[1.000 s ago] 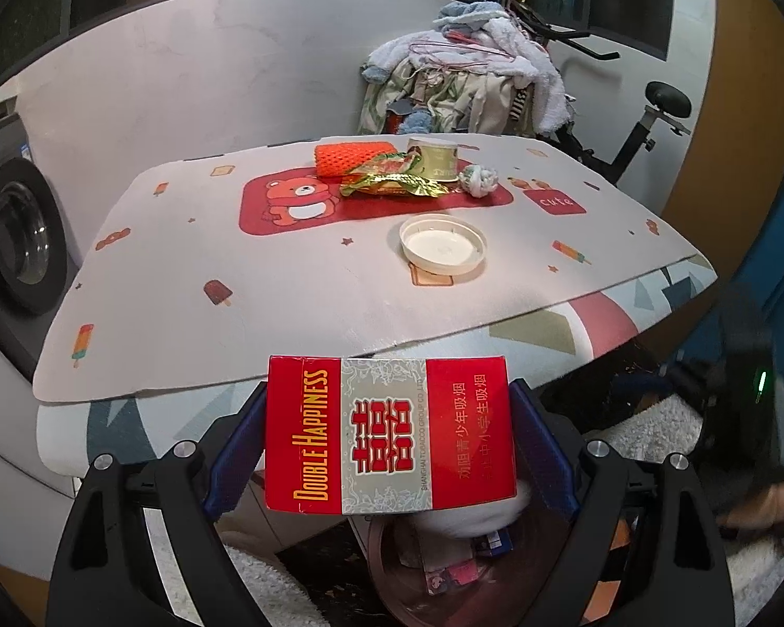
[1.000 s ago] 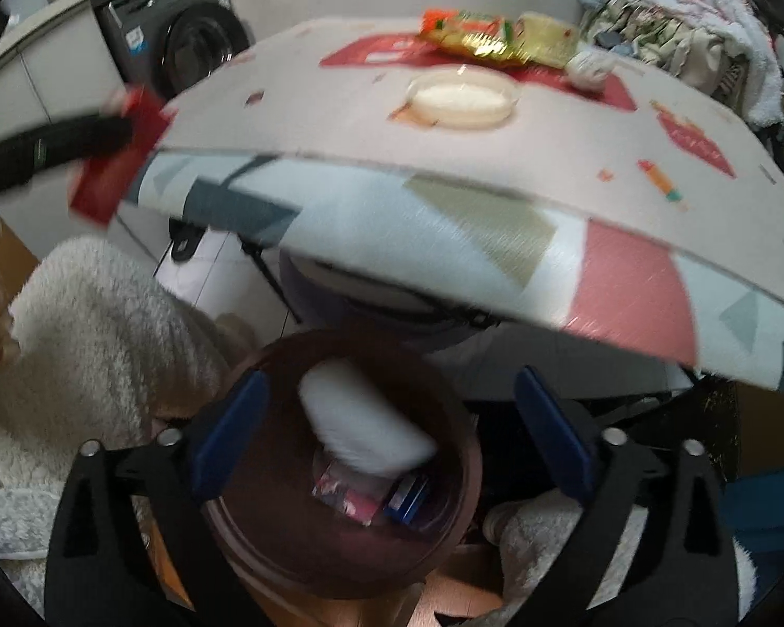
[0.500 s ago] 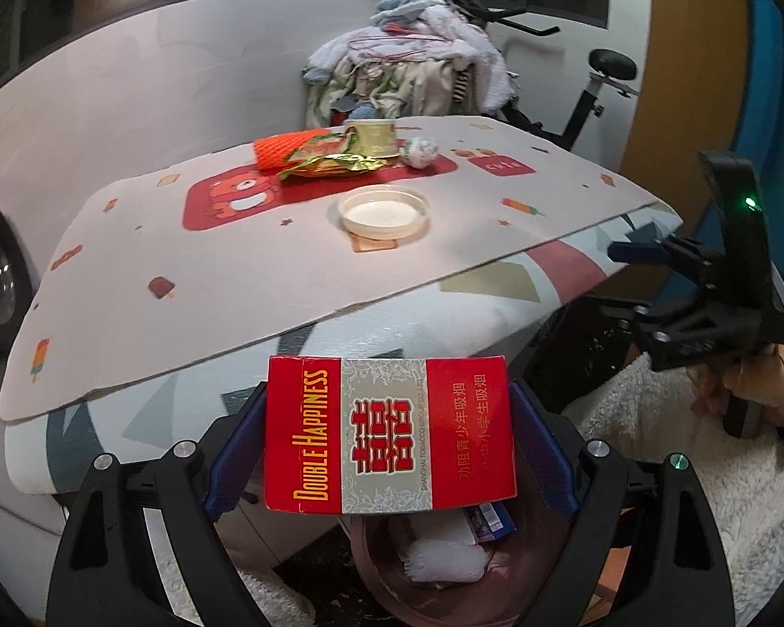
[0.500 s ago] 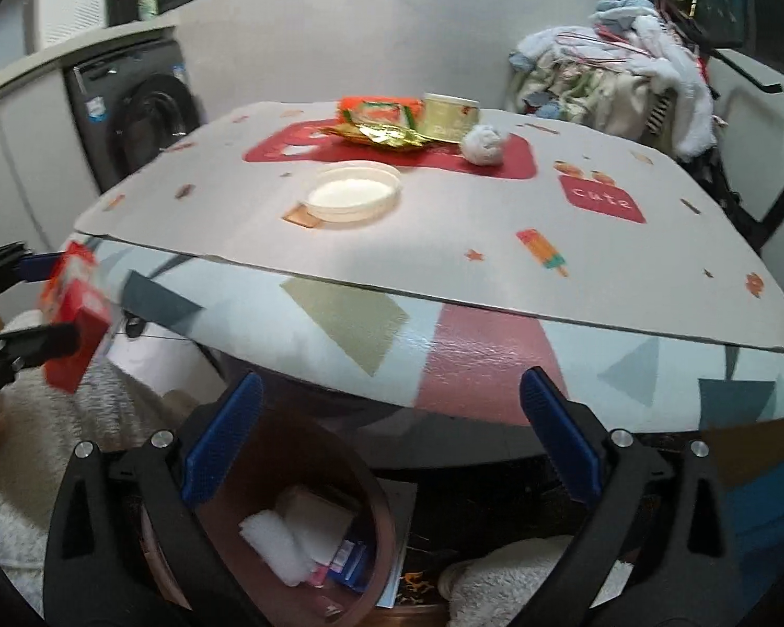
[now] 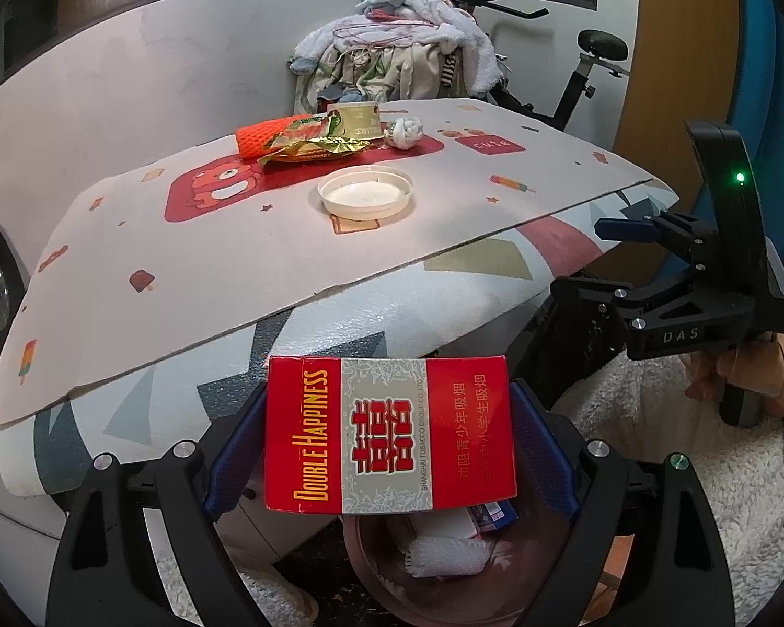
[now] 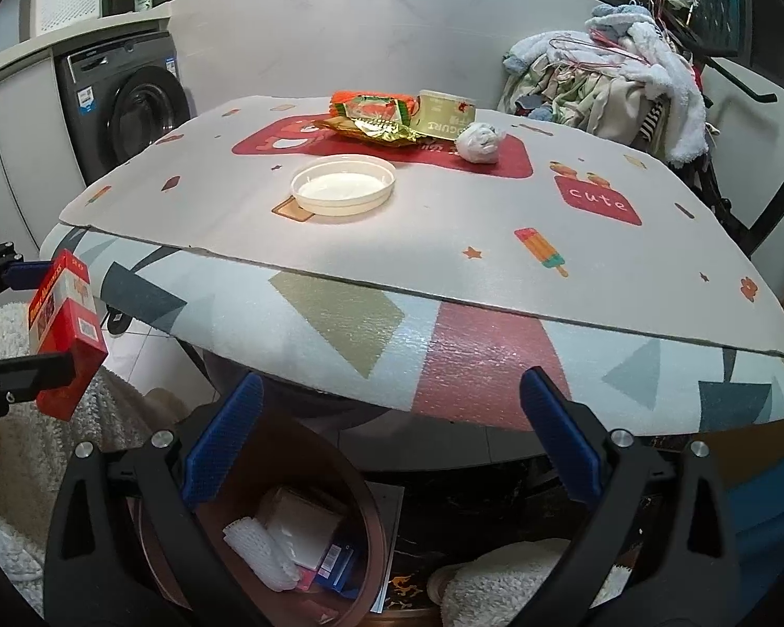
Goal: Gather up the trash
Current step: 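Lower the red box over the bin and open the left tool, then move the right tool to the table and grasp the crumpled white plastic bag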
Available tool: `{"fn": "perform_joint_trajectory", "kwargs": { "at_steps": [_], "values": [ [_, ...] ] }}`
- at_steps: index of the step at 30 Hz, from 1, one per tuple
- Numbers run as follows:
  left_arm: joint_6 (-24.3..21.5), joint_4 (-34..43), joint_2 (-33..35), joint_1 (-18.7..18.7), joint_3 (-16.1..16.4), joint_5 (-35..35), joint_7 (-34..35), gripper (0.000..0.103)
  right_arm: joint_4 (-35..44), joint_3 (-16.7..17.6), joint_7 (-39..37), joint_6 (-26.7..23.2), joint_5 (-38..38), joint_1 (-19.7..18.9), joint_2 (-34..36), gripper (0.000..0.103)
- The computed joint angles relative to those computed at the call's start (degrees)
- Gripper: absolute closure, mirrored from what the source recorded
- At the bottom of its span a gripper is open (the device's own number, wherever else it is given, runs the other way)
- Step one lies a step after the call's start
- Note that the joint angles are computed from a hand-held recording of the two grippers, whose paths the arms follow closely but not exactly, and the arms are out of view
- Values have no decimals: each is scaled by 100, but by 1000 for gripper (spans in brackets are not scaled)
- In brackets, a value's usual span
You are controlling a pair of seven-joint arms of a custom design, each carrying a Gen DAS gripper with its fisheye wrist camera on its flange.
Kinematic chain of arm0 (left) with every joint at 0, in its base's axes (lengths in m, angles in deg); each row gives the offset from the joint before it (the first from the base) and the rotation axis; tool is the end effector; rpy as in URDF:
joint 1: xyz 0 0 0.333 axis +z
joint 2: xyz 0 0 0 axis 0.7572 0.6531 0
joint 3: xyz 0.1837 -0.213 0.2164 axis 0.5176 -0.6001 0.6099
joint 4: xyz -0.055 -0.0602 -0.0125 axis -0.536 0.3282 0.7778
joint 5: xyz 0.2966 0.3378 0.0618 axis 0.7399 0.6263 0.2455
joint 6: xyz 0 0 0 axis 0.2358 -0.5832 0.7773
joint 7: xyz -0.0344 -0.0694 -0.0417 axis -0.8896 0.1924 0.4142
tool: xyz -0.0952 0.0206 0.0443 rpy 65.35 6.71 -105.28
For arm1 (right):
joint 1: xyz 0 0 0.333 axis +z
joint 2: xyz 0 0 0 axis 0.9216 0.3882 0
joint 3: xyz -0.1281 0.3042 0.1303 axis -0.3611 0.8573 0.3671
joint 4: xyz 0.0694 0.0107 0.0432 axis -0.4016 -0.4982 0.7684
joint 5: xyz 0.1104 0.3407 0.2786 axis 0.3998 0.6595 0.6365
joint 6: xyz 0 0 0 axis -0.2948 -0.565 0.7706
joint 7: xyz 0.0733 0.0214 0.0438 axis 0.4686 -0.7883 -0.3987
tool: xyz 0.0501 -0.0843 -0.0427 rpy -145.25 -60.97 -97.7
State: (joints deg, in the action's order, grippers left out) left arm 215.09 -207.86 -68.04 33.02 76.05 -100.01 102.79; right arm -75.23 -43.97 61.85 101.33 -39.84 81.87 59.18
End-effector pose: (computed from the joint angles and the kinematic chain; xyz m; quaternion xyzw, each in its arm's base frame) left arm 0.5366 -0.1765 0.5834 -0.4127 0.8319 -0.3305 0.1688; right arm 0.5245 0.2885 0.5500 -0.6816 0.6196 -0.2584 0.2912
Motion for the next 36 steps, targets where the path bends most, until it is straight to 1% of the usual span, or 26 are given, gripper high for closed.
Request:
{"fn": "perform_joint_trajectory", "kwargs": {
  "at_steps": [7, 8, 9, 10, 14, 22, 36],
  "values": [
    [-98, 51, 51, 6, -5, -7, 25, 16, -3, -5, 22, -6, 11, -6, -7, 6],
    [-149, 73, 66, 6, -3, -22, 43, 15, -3, -4, 22, -6, 11, -6, -7, 6],
    [-189, 89, 79, 18, -13, -16, 44, 10, -3, -4, 22, -6, 12, -7, -7, 6],
    [-154, 76, 73, 49, -46, 34, 4, 9, -3, -4, 22, -6, 12, -7, -7, 6],
    [12, 35, 71, 125, -111, 195, -237, 8, 3, 0, 9, -21, 13, -3, 0, 6],
    [115, 68, 124, 240, -116, 466, -855, 8, -2, -5, -1, -23, 29, 8, 5, 6],
    [199, 55, 136, 238, -110, 729, -1107, 8, 0, -10, 5, -31, 34, 17, 10, 6]
  ]
}}
